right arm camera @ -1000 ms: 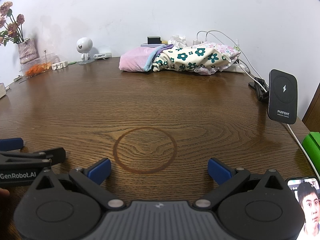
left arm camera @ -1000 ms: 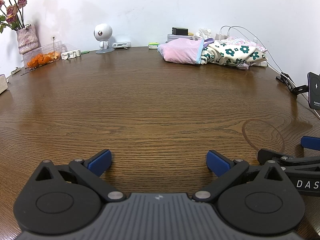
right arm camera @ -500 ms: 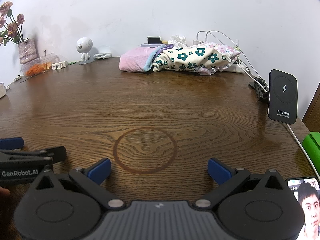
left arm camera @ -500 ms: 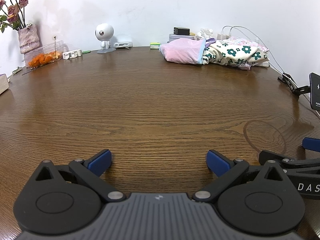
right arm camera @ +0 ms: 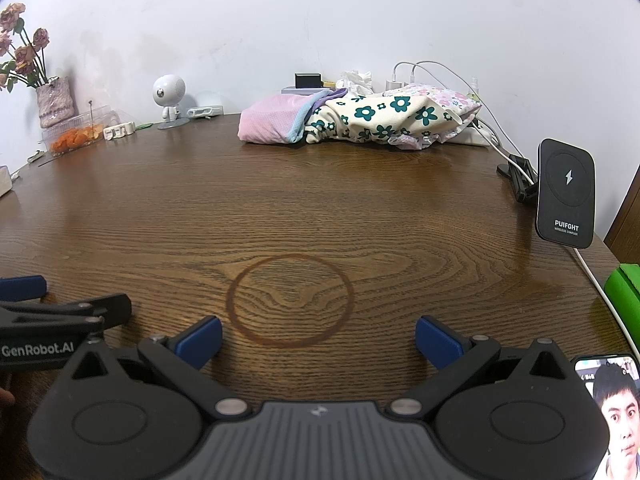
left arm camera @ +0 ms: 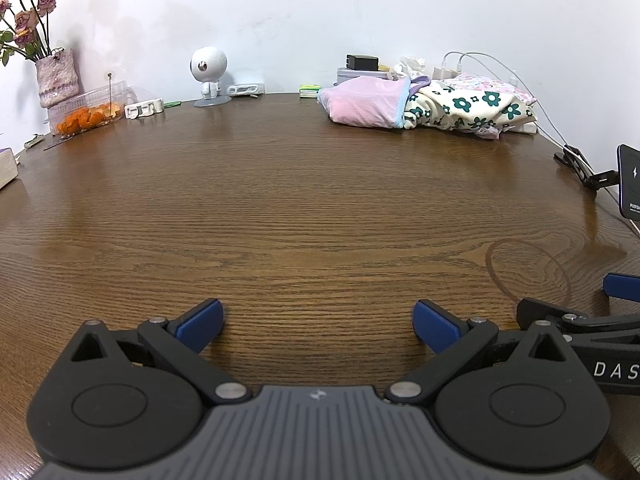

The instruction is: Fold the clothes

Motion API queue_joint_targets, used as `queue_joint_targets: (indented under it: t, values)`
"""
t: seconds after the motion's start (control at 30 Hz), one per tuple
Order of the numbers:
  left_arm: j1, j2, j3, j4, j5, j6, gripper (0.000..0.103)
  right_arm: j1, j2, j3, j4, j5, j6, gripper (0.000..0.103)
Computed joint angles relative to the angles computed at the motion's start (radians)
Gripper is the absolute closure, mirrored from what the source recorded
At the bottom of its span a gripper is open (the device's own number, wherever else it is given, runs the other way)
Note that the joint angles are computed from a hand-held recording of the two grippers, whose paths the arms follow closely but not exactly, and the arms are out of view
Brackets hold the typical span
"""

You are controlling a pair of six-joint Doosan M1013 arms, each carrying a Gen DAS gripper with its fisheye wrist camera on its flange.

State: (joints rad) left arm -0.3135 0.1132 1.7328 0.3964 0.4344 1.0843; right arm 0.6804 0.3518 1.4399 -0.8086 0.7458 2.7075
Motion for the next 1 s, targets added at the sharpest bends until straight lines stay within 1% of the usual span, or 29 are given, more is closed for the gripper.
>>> queue_joint_targets:
  t: [0.3,0.33,0.4,0.47,0.53,0.6,0.63,0.7,0.77,0.8,0.83,0.87,0.9,0.93,0.97,1.0]
  values:
    - [-0.004,0.0,0.0,0.035,0.007,-0.039,0.001,0.005,0.008,-0.001,-0.008,0.0,0.01,0.0]
    - [-0.004,0.0,0.001,0.031,0.006,-0.035,0.001,0.006,0.007,0.0,-0.007,0.0,0.008,0.0]
    - [-0.001,-0.001,0.0,-0.003,-0.001,0.018,0.0,0.003,0.003,0.001,0.013,-0.007,-0.017,0.0]
    - [0.011,0.003,-0.021,-0.122,0.02,0.19,0.0,-0.008,0.002,-0.01,0.085,-0.008,-0.095,0.0]
    - [0.033,0.006,-0.044,-0.264,0.014,0.347,0.0,-0.022,-0.001,-0.026,0.168,-0.011,-0.156,0.0]
    - [0.058,0.014,-0.07,-0.393,-0.009,0.429,0.0,-0.042,-0.017,-0.018,0.208,-0.074,-0.143,0.0]
    - [0.071,0.021,-0.088,-0.464,-0.013,0.472,0.0,-0.057,-0.026,-0.013,0.22,-0.123,-0.124,0.0]
    - [0.102,0.062,-0.155,-0.642,0.014,0.594,0.0,-0.095,-0.037,-0.012,0.266,-0.226,-0.105,0.0]
    - [0.135,0.117,-0.237,-0.81,0.058,0.712,0.0,-0.14,-0.031,-0.033,0.348,-0.317,-0.134,0.001]
    - [0.157,0.152,-0.286,-0.887,0.082,0.761,0.0,-0.165,-0.022,-0.053,0.417,-0.361,-0.193,0.004]
    - [0.172,0.186,-0.336,-0.931,0.105,0.779,0.0,-0.189,-0.007,-0.082,0.507,-0.39,-0.29,0.011]
    - [0.183,0.231,-0.403,-0.957,0.138,0.782,0.0,-0.209,0.013,-0.12,0.588,-0.402,-0.389,0.017]
    - [0.193,0.272,-0.467,-0.969,0.166,0.777,0.001,-0.228,0.037,-0.165,0.664,-0.405,-0.485,0.02]
    - [0.196,0.309,-0.525,-0.942,0.182,0.753,0.001,-0.244,0.068,-0.221,0.704,-0.394,-0.549,0.03]
    - [0.19,0.352,-0.594,-0.882,0.198,0.704,0.001,-0.258,0.108,-0.293,0.713,-0.356,-0.592,0.035]
    - [0.184,0.393,-0.661,-0.83,0.214,0.669,0.001,-0.271,0.152,-0.374,0.714,-0.304,-0.634,0.038]
